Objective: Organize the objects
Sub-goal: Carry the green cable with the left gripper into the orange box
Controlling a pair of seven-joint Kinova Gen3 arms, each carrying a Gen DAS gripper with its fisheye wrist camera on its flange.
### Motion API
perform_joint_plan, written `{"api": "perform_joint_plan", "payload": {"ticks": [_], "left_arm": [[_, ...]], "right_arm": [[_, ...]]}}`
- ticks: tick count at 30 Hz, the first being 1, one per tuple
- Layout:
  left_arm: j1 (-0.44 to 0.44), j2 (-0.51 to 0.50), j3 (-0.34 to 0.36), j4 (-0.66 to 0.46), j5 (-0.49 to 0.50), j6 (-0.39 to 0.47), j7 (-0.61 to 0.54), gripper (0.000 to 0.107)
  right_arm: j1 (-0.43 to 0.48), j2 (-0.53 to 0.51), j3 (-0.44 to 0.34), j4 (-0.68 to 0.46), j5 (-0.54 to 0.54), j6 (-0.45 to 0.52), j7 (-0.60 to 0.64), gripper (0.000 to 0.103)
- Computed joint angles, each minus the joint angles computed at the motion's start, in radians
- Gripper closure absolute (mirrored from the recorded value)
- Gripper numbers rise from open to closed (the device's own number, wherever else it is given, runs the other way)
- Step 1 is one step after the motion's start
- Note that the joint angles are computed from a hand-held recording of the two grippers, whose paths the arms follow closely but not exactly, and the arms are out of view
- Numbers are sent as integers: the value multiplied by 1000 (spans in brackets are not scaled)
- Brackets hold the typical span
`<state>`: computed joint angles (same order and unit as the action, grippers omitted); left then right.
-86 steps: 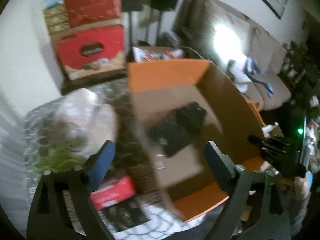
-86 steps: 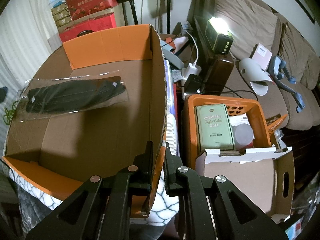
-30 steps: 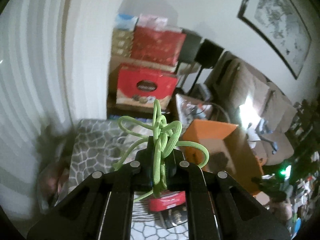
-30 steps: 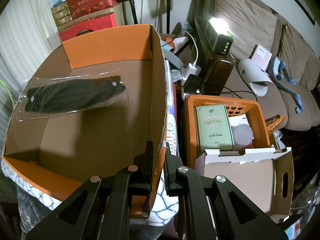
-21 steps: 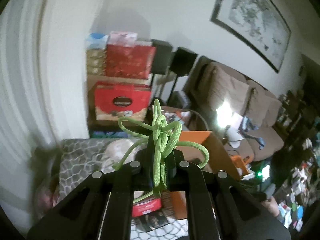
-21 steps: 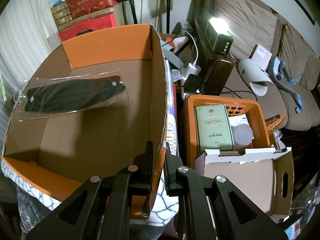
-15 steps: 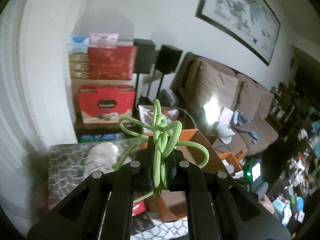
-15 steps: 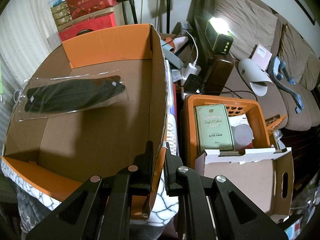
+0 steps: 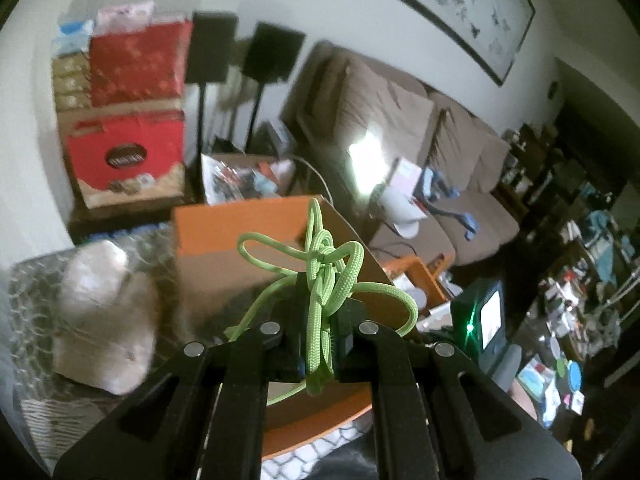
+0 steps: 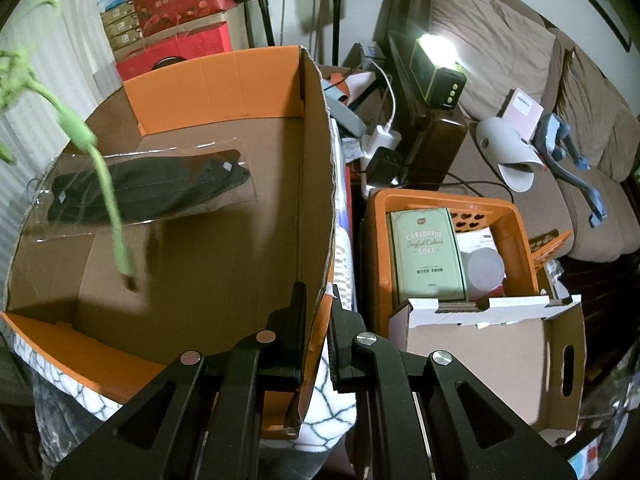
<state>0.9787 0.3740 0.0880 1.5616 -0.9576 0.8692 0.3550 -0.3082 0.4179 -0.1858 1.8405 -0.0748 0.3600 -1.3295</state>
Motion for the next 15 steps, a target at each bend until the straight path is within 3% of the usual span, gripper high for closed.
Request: {"api": "perform_joint_plan", "payload": {"ticks": [4, 15], "left_arm": [[-31, 63, 3, -48, 57, -57, -67, 100], [-9, 160, -77, -123, 195, -129, -184, 100]], "right_arm": [[-2, 4, 4, 4, 2, -6, -2, 95], [1, 6, 1, 6, 1, -10, -2, 95]]}}
